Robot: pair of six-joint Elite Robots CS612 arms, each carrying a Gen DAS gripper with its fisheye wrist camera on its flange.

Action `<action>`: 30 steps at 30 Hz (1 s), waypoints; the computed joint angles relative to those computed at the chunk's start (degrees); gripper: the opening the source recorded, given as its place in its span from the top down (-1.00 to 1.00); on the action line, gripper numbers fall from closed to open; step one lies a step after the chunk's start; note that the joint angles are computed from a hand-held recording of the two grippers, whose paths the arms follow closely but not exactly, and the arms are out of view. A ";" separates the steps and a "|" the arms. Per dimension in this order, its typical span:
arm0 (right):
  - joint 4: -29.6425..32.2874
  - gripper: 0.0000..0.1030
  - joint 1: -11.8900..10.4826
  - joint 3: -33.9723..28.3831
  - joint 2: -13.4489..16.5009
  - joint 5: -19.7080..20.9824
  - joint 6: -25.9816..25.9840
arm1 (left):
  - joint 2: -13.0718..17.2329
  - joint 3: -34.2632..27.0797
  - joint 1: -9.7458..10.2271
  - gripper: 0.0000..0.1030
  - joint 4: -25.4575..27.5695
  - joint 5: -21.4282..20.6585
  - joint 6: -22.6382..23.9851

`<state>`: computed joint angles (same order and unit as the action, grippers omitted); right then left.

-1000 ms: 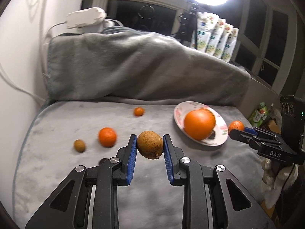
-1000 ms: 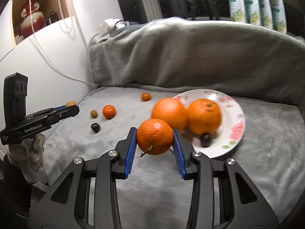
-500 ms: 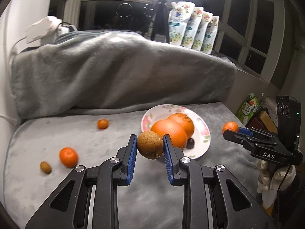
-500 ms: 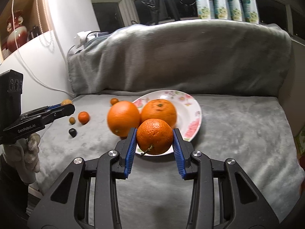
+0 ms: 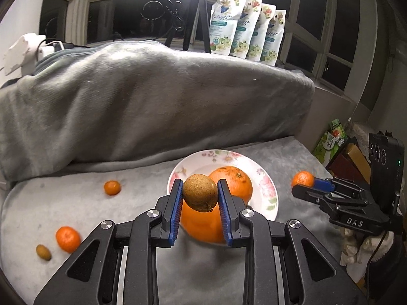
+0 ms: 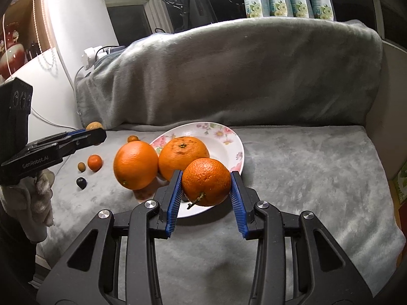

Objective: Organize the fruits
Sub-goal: 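Carry the mandarin with the right gripper onto the plate, then open the right gripper to release the mandarin beside the oranges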

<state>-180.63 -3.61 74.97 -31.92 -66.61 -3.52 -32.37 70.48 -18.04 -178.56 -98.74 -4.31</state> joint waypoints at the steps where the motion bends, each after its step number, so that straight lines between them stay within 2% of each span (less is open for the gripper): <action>1: 0.30 0.25 -0.06 -0.29 0.19 0.06 -0.06 | 0.21 -0.47 -0.03 0.51 0.33 0.06 0.05; 17: 3.29 0.25 0.10 -3.32 1.96 0.49 -1.32 | 3.66 -7.69 -0.17 0.51 6.51 -0.81 0.50; 30: 4.10 0.24 0.39 -4.27 2.56 0.76 -2.59 | 4.67 -9.75 -0.15 0.50 8.34 -1.53 0.52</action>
